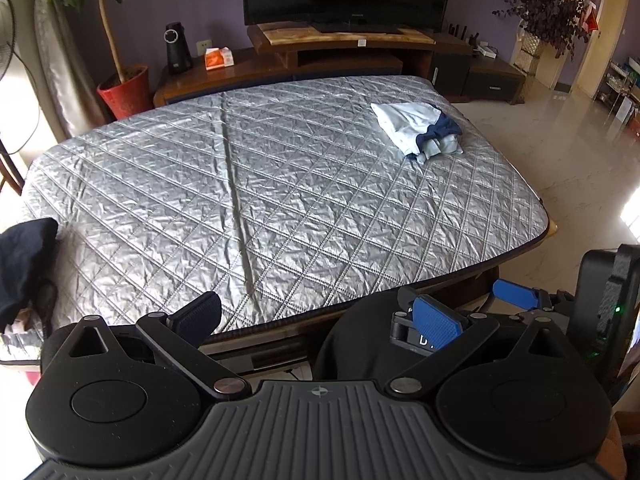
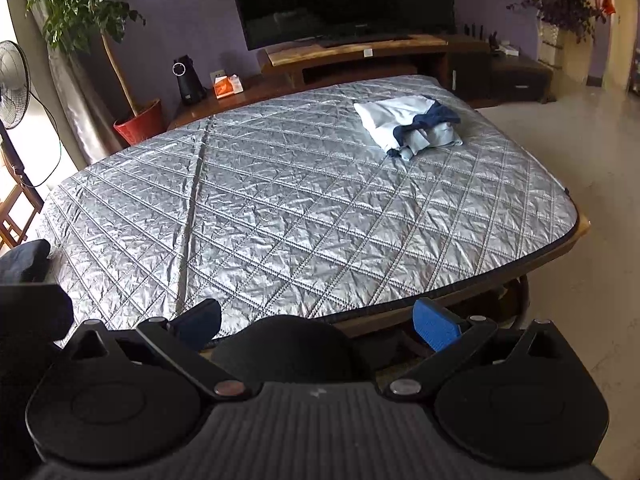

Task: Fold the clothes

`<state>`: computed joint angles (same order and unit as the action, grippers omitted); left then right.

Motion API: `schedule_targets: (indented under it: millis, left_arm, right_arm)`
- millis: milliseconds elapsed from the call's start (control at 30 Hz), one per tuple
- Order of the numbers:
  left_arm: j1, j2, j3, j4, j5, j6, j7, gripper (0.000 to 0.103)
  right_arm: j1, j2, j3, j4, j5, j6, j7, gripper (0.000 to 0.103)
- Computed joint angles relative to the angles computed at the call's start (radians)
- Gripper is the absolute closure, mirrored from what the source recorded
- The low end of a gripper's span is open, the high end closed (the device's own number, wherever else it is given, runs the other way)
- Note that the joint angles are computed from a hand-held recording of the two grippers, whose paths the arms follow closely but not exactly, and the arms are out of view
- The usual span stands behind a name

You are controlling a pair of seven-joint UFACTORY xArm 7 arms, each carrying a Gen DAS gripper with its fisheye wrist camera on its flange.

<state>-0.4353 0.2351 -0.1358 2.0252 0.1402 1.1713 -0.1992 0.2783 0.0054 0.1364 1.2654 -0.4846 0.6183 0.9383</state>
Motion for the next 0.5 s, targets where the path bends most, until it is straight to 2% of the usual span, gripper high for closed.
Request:
schedule_targets:
  millis: [400, 500]
  left_arm:
    - [0.01, 0.003, 0.002, -0.007, -0.017, -0.003, 0.003, 0.0]
    - [0.029, -0.003, 0.0, -0.027, -0.058, -0.025, 0.013, 0.0]
  right_arm:
    - [-0.002, 0.015, -0.01, 0.029, -0.053, 0.031, 0.02, 0.001]
    - [-0.003, 0.013, -0.013, 0.035, -0.093, 0.041, 0.041, 0.001]
